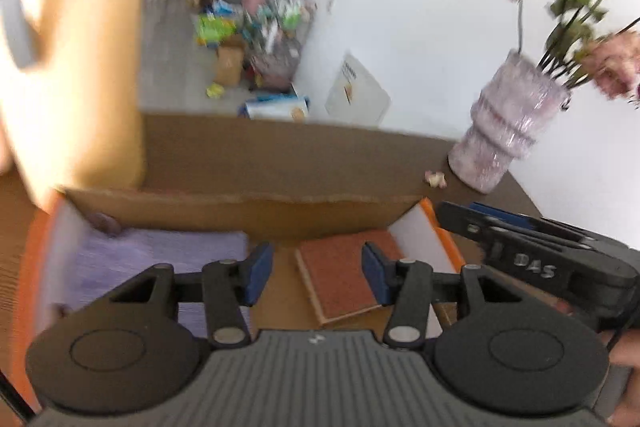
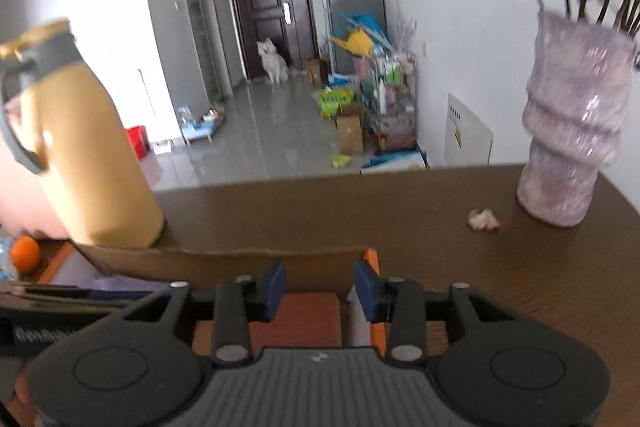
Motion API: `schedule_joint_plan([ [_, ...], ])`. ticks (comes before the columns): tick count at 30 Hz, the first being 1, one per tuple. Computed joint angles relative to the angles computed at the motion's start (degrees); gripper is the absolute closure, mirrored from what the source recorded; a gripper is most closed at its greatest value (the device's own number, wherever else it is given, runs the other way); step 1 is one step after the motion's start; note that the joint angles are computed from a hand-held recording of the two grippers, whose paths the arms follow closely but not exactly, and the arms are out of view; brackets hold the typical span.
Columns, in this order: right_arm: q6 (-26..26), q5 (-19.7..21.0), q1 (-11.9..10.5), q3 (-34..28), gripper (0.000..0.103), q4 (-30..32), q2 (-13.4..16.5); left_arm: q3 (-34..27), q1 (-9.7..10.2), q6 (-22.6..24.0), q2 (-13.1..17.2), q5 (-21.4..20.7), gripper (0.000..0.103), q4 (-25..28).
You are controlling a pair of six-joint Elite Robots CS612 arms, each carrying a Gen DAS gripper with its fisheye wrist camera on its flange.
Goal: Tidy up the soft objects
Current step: 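Carry the sponge with the right tool into the box and release, then return the right tool to the table and grasp the purple satin bow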
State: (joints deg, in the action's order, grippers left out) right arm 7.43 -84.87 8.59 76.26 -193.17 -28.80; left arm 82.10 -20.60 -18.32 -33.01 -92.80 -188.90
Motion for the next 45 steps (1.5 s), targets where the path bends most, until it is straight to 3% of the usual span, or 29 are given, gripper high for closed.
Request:
schedule_joint_plan([
  [5, -1.59, 0.77, -0.57, 9.01, 0.050, -6.75, -6.20, 11.76, -1.21, 3.69, -7.70, 8.27, 0.027, -9.77],
  [7, -2.65, 0.51, -0.92, 12.97, 0.041, -9.98, -8.76, 17.07, -2.29, 7.35, -10.32, 13.43, 0.021, -15.04],
  [9, -3.67, 0.11, -1.42, 17.67, 0.039, -16.86, -10.74, 22.10, -3.80, 11.21, -12.05, 19.87, 0.019, -21.59],
  [12, -2.24, -4.16, -1.64, 23.19, 0.024, -34.86, -10.85, 28.71, -6.26, 14.34, -12.70, 28.71, 0.017, -33.70],
  [14, 0.32, -5.73, -1.93, 25.83, 0.021, -45.19, -10.16, 32.11, -7.51, 13.89, -12.85, 31.65, 0.014, -39.49],
  [16, 4.46, -5.23, -2.50, 28.45, 0.010, -52.98, -10.01, 34.99, -8.59, 12.82, -12.56, 33.35, 0.013, -44.02],
  [19, 10.09, -4.14, -3.58, 32.73, 0.005, -59.33, -10.60, 38.82, -10.66, 13.80, -11.56, 36.73, 0.013, -49.81],
  [22, 7.89, -2.34, -4.63, 37.17, 0.005, -60.31, -11.45, 41.84, -13.05, 17.08, -9.56, 39.64, 0.009, -56.55],
  [25, 2.75, -1.65, -4.92, 40.93, 0.005, -60.49, -11.03, 44.91, -15.23, 17.71, -6.95, 41.41, 0.005, -63.59],
  [28, -0.71, -0.98, -5.00, 44.62, 0.005, -63.22, -8.96, 47.74, -16.93, 14.21, -4.29, 41.92, 0.004, -68.46],
  [31, -2.27, -1.30, -4.03, 47.18, 0.005, -67.72, -5.25, 49.87, -18.30, 10.06, -1.67, 42.36, 0.004, -71.71],
  [34, -4.77, -1.65, -3.00, 47.27, 0.005, -74.22, -0.02, 51.18, -19.01, 7.58, 0.82, 40.11, 0.003, -74.69],
  [36, -6.57, -3.59, -1.68, 46.57, 0.005, -77.55, 3.18, 51.14, -19.09, 8.96, 2.49, 38.70, 0.002, -76.44],
  [38, -7.35, -6.63, -0.30, 46.44, 0.006, -76.38, 4.74, 50.69, -19.77, 11.31, 4.21, 40.82, 0.002, -77.08],
  [40, -4.89, -7.20, 0.42, 47.01, 0.006, -75.32, 5.69, 50.53, -19.69, 10.58, 4.97, 41.48, 0.002, -75.95],
  [45, -1.11, -9.80, 2.81, 47.69, 0.006, -74.98, 6.01, 49.89, -17.67, 8.19, 4.33, 37.02, 0.002, -72.92],
])
